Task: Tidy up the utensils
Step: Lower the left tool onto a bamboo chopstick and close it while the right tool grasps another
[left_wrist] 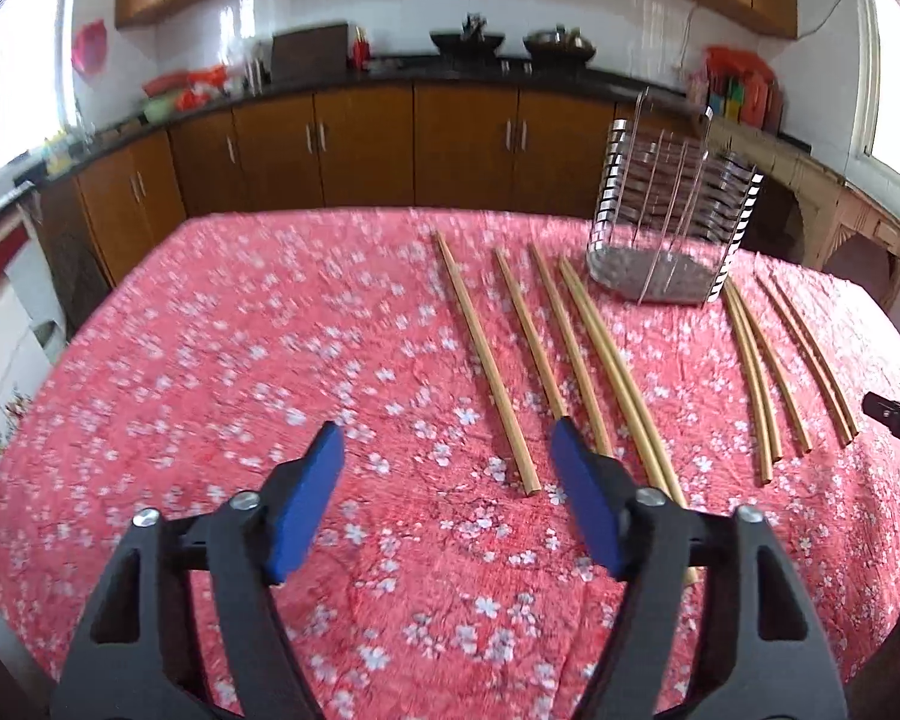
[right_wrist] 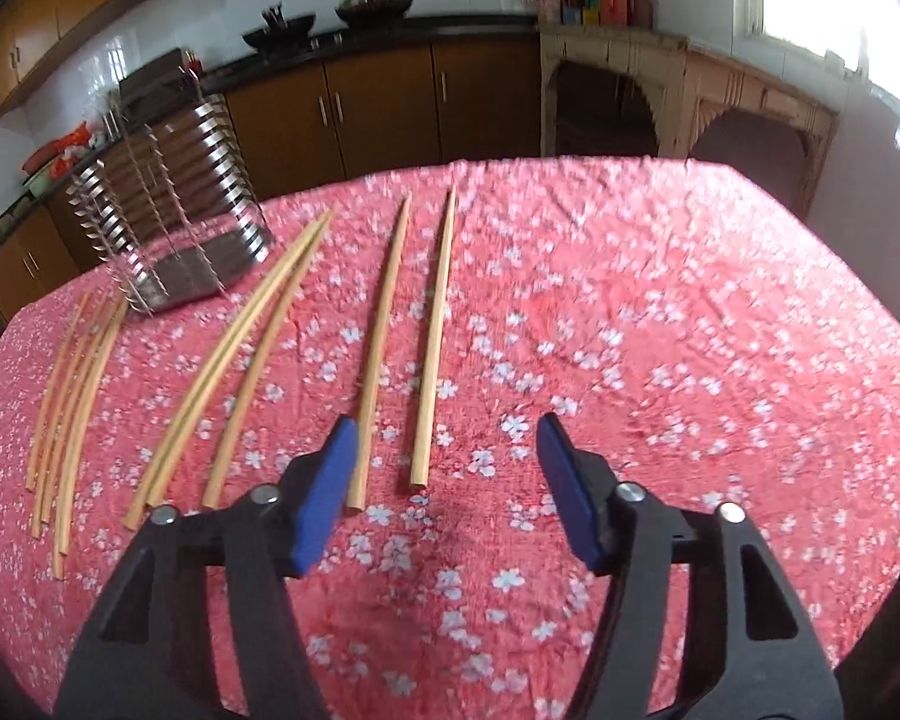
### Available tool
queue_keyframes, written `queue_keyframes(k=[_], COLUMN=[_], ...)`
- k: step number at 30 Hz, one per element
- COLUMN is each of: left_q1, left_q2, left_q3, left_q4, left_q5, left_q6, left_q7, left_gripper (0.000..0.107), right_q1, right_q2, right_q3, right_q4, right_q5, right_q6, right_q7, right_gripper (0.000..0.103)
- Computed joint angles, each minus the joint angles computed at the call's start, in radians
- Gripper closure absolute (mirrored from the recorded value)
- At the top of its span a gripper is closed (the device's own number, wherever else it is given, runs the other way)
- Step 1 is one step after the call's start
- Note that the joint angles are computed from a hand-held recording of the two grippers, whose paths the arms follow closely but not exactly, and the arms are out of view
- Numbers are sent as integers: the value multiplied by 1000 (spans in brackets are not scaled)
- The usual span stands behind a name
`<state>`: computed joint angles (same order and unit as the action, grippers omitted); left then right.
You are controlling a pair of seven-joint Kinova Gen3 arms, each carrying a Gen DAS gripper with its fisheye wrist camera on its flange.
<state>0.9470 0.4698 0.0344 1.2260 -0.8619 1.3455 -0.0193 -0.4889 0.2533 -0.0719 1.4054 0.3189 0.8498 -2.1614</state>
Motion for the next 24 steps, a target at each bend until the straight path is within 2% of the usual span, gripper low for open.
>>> queue_keyframes(k=[3, 5, 7, 14, 20, 22, 23, 24], left_q1=[-50, -73, -83, -108, -90, -88, -88, -87], left_q2=[-1, 0, 11, 65, 83, 88, 91, 89], left_q3=[13, 17, 17, 1, -31, -36, -38, -40], left_q4=[2, 5, -9, -95, -122, -130, -134, -131], left_q5=[58, 88, 108, 191, 208, 210, 210, 212], left_q6=[-50, -87, -100, -83, -62, -55, -52, -53], left_q7=[-44, -72, -104, -232, -247, -250, -251, -248], left_gripper=[55, 58, 59, 73, 80, 88, 92, 97], right_q1=[16, 17, -6, -27, -22, -20, -16, -13], right_q2=[51, 66, 70, 80, 80, 81, 80, 80], right_q3=[-4, -3, 8, 19, 19, 18, 15, 15], right_q4=[-51, -64, -63, -71, -71, -72, -72, -72], right_q5=[-39, -56, -28, 0, -3, -7, -13, -19], right_q6=[38, 49, 50, 51, 45, 42, 37, 34], right_q7=[33, 52, 43, 33, 42, 49, 54, 57], right_gripper=[51, 52, 52, 60, 65, 73, 83, 89])
